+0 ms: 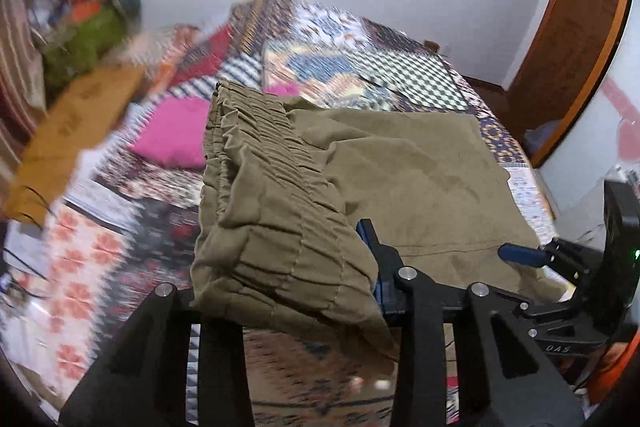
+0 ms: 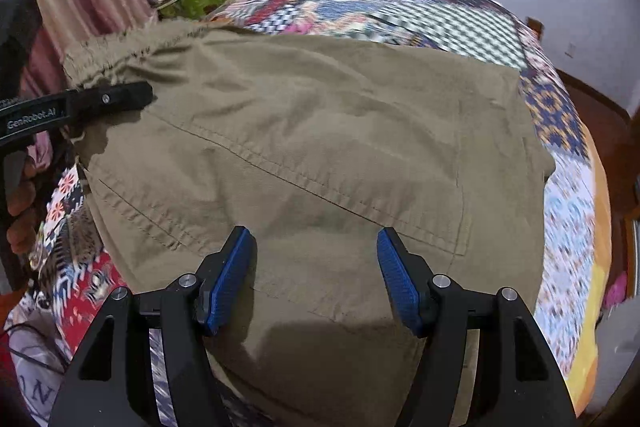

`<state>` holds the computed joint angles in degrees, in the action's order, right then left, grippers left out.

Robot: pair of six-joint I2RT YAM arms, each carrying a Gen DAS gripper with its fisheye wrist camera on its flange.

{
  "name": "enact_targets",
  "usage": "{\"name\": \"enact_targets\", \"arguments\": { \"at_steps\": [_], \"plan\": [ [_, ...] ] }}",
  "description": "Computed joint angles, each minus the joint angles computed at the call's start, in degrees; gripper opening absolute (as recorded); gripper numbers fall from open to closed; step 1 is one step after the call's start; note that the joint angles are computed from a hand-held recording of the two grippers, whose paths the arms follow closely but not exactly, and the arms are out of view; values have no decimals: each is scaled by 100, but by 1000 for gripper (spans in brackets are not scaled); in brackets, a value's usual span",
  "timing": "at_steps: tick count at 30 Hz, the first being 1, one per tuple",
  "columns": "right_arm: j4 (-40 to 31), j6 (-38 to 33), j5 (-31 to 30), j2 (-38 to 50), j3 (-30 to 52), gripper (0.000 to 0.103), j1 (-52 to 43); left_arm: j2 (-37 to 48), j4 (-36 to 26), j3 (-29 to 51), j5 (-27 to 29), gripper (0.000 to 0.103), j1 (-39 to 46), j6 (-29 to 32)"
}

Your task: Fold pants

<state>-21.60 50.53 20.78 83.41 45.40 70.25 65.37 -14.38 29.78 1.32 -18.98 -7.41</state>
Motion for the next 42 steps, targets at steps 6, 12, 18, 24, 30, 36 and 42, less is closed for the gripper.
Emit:
{"name": "enact_targets", "arguments": {
  "at_steps": [6, 12, 18, 24, 30, 36, 42],
  "plan": [
    [-127, -483, -28, 636, 744, 62, 103, -654, -218, -207, -438, 36, 325, 496],
    [-436, -283, 209, 397, 680, 62, 218, -850, -259, -153, -933, 36, -63, 645],
    [-996, 608, 682, -561, 35, 62, 366, -756, -160, 129, -1614, 36, -1094, 582],
    [-1775, 1566, 1031, -1356, -503, 62, 548, -474, -156, 484, -1785, 36, -1821, 426],
    [-1747, 2024, 780, -1479, -983, 62, 720, -23, -160, 853, -1812, 36, -2382, 274],
    [-1387, 2093, 667, -1564, -1288, 62, 730, 397, -107, 1058, -1622, 35, -2693, 200],
    [-1230, 2193, 673, -1720, -1471, 62, 775, 895, -98, 1268, -1265, 32, -2918, 64]
  ]
}}
